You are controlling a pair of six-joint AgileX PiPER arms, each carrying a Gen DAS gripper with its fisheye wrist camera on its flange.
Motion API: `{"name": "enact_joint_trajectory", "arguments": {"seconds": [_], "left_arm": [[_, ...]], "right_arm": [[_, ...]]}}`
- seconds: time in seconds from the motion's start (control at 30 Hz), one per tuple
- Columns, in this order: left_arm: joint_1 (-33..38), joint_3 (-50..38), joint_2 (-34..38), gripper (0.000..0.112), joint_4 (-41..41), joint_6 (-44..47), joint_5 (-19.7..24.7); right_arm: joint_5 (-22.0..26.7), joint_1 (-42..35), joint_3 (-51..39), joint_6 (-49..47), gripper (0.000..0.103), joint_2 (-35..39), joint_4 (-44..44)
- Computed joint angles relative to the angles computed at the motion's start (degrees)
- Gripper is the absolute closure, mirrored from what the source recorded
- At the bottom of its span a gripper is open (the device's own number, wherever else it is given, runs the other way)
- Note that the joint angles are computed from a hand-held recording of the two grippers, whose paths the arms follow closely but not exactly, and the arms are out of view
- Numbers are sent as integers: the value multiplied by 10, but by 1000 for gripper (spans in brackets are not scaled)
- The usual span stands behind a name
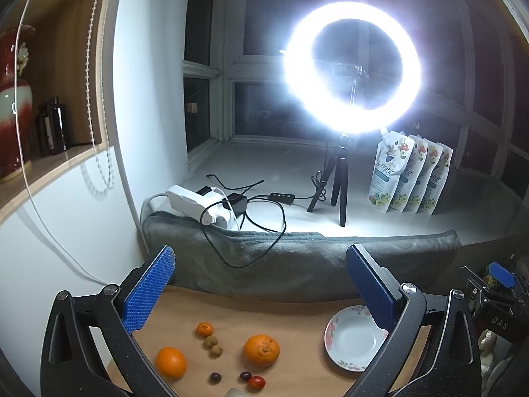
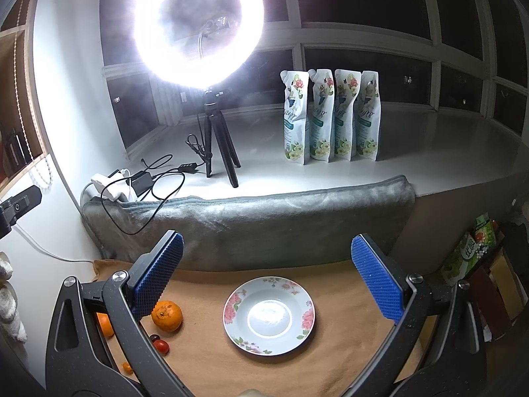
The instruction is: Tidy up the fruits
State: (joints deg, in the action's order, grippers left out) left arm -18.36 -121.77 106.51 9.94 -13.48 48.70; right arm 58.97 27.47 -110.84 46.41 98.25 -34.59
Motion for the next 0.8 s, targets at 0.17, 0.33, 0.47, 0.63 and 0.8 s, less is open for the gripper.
{"name": "enact_joint_trajectory", "arguments": {"seconds": [0.17, 0.33, 0.47, 0.63, 0.8], "left_arm": [[1, 0, 2, 10, 1, -1, 0], [1, 0, 3, 10, 0, -1, 0], [4, -1, 7, 10, -2, -3, 1], [8, 9, 7, 10, -3, -5, 0], [19, 14, 12, 10, -10, -8, 6]], "right_arm": [[0, 1, 1, 2, 0, 0, -1], [0, 1, -3, -1, 0, 4, 2], [-2, -1, -4, -3, 0, 6, 7], [-5, -7, -6, -14, 0, 11, 22], [-2, -15, -24, -37, 0, 28, 38]]}}
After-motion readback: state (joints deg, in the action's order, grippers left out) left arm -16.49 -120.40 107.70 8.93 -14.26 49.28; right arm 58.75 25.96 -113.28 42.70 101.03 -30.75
